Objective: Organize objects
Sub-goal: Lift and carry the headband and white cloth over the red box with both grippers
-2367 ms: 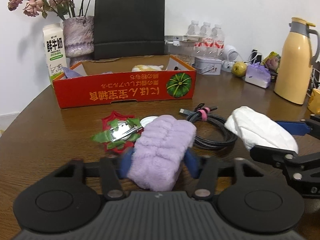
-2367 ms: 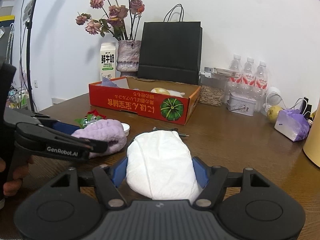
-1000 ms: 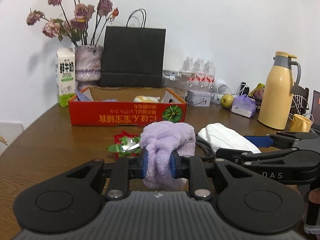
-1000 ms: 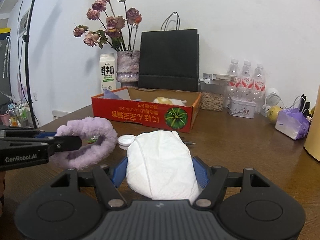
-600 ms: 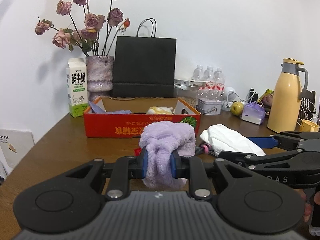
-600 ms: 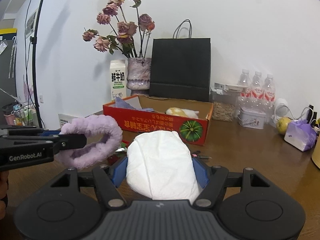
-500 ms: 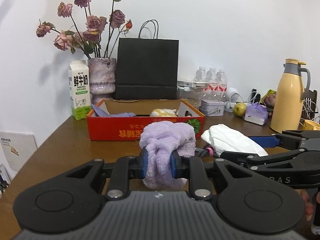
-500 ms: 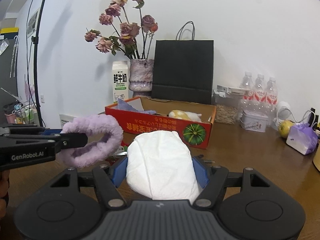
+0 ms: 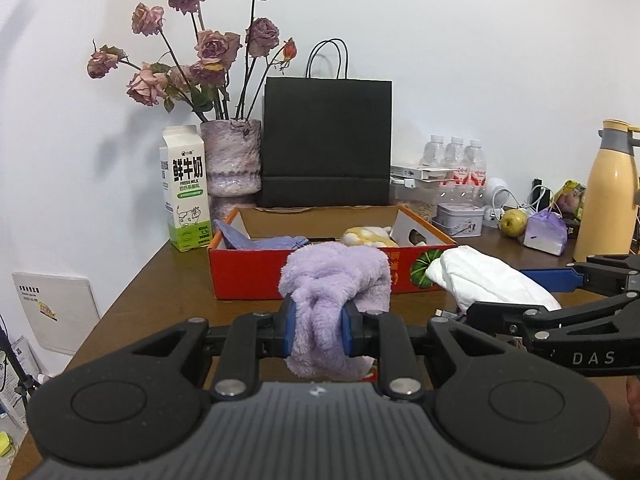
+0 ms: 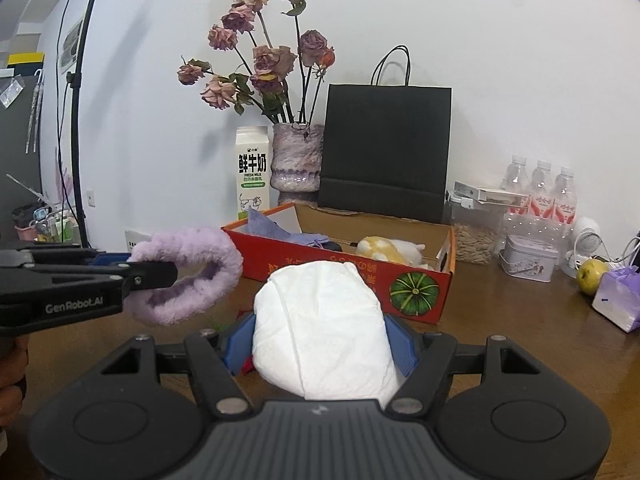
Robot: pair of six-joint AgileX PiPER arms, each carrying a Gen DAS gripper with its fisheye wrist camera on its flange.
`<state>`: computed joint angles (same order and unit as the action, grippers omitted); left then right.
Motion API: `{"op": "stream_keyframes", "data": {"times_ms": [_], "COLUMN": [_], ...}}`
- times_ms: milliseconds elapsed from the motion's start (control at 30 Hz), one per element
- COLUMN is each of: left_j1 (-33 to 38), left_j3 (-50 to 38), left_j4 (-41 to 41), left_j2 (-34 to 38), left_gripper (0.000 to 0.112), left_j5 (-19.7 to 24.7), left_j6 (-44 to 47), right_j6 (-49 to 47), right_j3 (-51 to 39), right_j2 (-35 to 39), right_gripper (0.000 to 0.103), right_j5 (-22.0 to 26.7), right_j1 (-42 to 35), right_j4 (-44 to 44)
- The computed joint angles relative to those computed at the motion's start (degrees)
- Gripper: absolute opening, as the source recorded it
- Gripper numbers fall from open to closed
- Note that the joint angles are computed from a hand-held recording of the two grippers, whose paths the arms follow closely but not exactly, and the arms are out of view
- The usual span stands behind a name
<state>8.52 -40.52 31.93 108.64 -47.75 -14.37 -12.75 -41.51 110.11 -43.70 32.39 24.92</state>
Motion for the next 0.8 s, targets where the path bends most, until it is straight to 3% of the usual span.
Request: {"op": "stream_keyframes", "data": {"times_ms": [800], "left_j1": [-5.0], "left_j3": [-19.4], "left_j4": [-2.4], "left_j2": [6.8], "left_gripper": [0.022], "left_j5": [11.3], "left_j6": [-3.7], "right_j6": [-2.6], "right_j3": [-19.1], "right_j2": [6.9], "right_gripper": [0.068], "right_j5": [10.8], "right_j1": [-6.2], "right_j4": [-2.5]}}
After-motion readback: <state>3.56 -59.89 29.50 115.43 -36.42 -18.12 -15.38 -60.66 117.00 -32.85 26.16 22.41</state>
